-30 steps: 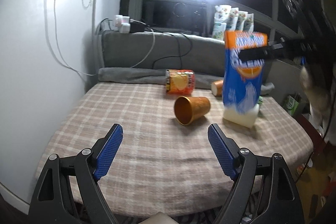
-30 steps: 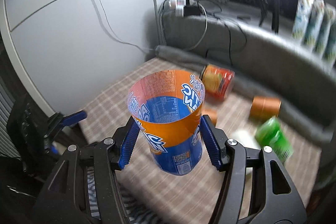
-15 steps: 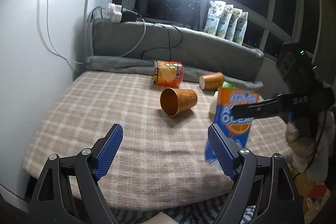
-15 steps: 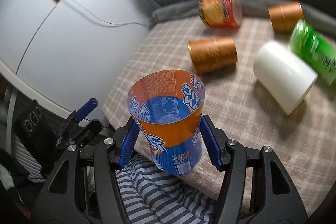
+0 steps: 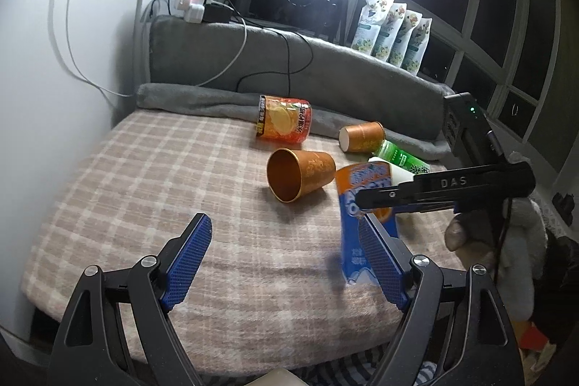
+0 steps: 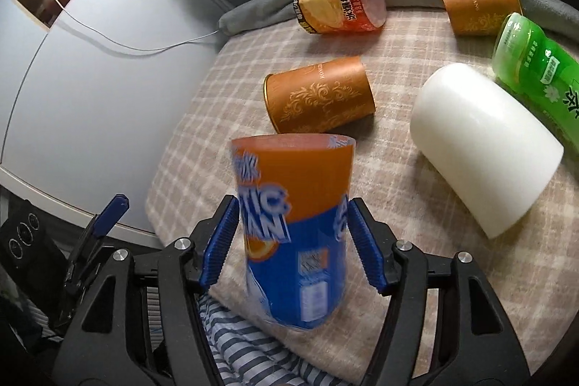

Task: Flip cup upright
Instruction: 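Lift the can with the right gripper and rotate it upright, then lower the can onto the bed and open the right gripper, then move the left tool to the Arctic Ocean can and grasp it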

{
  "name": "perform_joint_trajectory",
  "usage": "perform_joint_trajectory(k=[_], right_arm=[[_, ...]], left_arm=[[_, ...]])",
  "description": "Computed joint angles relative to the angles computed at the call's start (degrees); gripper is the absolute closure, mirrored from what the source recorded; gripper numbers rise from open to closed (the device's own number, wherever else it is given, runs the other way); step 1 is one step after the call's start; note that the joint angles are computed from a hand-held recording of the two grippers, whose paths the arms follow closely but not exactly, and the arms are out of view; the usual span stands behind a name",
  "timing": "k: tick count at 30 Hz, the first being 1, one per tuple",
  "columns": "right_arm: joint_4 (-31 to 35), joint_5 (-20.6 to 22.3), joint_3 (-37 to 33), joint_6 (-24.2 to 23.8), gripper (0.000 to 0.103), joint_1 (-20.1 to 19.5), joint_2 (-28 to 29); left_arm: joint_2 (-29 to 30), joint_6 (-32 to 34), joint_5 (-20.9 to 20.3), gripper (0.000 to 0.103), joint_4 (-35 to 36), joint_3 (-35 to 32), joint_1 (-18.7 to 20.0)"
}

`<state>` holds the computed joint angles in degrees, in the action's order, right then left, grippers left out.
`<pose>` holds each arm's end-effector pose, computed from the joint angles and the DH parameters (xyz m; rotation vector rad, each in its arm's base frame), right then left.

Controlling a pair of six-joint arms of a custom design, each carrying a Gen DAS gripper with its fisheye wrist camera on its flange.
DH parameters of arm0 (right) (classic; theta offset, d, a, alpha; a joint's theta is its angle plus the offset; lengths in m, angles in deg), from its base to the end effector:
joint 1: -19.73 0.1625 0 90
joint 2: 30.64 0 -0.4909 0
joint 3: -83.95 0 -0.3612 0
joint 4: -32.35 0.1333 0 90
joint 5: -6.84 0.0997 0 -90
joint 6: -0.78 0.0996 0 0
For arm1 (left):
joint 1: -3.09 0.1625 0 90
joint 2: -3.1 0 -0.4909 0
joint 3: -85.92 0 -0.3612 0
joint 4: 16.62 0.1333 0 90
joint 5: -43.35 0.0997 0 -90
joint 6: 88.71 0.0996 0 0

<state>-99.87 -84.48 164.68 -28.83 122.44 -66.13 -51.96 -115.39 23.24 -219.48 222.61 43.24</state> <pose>0.2924 -0.7012 0.0863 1.1291 -2.9143 -0.0868 -0.1876 -0.4550 0.2300 0.0199 2.1388 -1.3691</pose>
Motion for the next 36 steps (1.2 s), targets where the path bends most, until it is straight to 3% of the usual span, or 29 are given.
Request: perform_joint_trajectory(k=[2,8,13,18,24,30,36], right_arm=[[-0.63,-0.43,0.24,-0.14,0.038,0.10,-0.06],[-4.91,0.06,2.58,-0.88,0.029,0.09,-1.59],[-21.61,-2.72,11.66,-5.98,0.017,1.06,-5.67],[-42.56,-8.25,21.00,-10.22,0.017,2.36,-8.37],[-54.22,-12.06,25.00,-10.21,0.017,2.37,-9.93],[-60.27,-13.25,27.26,-12.51,0.017,2.11,-11.08],[-61.50,-12.65,28.17,-12.10,0.017,1.30,-11.80]], left_arm=[[-0.24,-0.01,-1.30,0.021,0.20,-0.29,0.60],[-2.81,-2.04,-11.82,0.022,2.81,-2.07,4.46],[-3.40,-1.71,-18.72,0.022,5.87,-5.36,7.66],[-3.63,-2.23,-25.88,0.022,11.40,-9.86,11.21],[-3.57,-3.32,-30.52,0.022,18.65,-14.65,14.41],[-3.41,-5.29,-34.34,0.022,26.08,-18.72,17.12],[-3.26,-6.23,-36.83,0.022,28.88,-20.54,18.65]])
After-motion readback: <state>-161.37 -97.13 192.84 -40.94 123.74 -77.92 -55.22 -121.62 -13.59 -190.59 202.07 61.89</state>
